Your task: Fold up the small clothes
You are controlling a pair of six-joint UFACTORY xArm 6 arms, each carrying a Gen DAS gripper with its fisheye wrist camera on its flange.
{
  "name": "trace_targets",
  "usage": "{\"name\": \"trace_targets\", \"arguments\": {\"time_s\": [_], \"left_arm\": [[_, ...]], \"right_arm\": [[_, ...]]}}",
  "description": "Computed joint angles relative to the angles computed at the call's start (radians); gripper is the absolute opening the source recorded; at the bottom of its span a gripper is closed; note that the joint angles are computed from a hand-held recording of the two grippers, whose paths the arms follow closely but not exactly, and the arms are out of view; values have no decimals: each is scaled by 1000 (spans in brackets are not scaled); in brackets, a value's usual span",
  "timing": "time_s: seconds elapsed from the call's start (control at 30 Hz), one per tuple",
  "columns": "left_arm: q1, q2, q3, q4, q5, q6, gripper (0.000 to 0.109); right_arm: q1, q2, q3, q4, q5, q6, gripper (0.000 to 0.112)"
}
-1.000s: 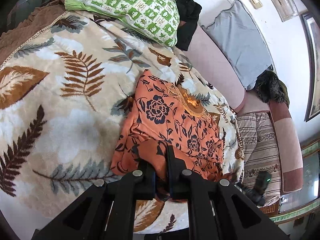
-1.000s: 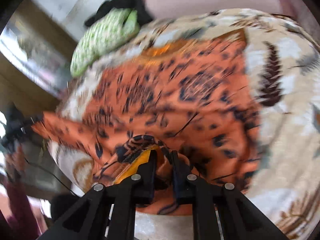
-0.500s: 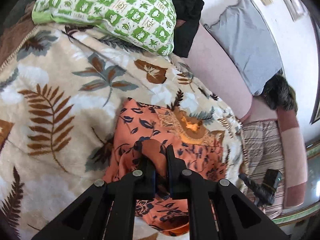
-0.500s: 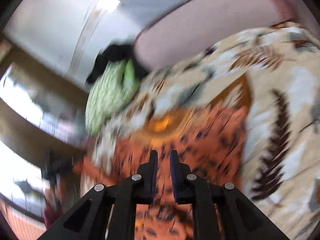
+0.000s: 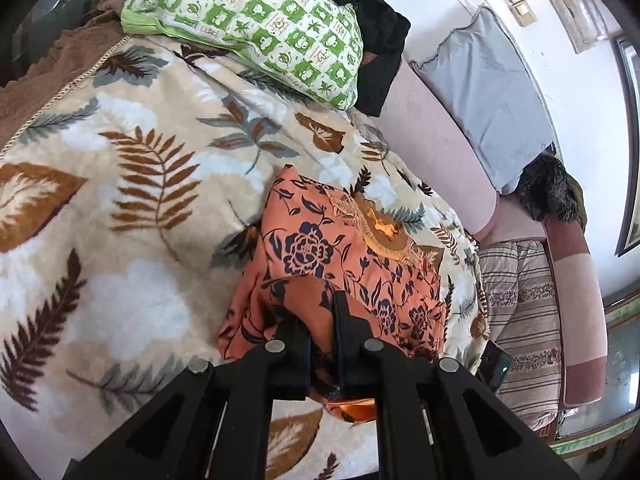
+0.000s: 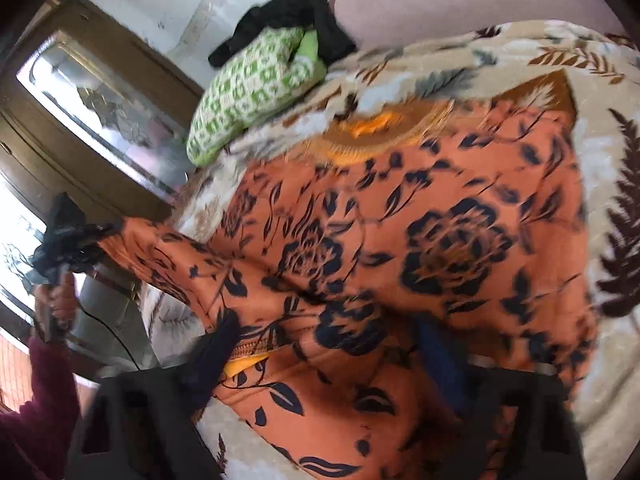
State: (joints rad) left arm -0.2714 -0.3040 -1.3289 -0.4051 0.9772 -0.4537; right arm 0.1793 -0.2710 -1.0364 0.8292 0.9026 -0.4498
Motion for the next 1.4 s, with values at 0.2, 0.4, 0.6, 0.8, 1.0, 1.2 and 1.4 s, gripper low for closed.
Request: {"name": "trace_targets", "arguments": {"time_s": [0.2, 0.4, 0.6, 0.8, 1.0, 1.2, 1.4], "left_arm": [[24, -24, 21, -7, 23, 5, 9], [57, 107, -95, -33, 35, 23, 9], [70, 482, -469, -84, 96, 30, 10], [71, 897, -875, -8, 269, -105, 13], [70, 701, -533, -83, -118, -25, 14], [24, 497, -343, 270, -366, -324, 75], [-162, 278, -127, 595, -187, -600, 75]], "right_arm": [[89, -95, 25, -350, -54, 143, 11], [-22, -65, -112, -331, -116, 170, 11], [-118, 248, -445, -397, -221, 332, 11], [-230, 600, -730, -466, -184, 594, 12], [-293, 622, -642, -328, -250, 581, 12], [-234, 433, -488, -229, -271, 315, 12], [-106, 363, -475, -172, -87, 229, 12]]}}
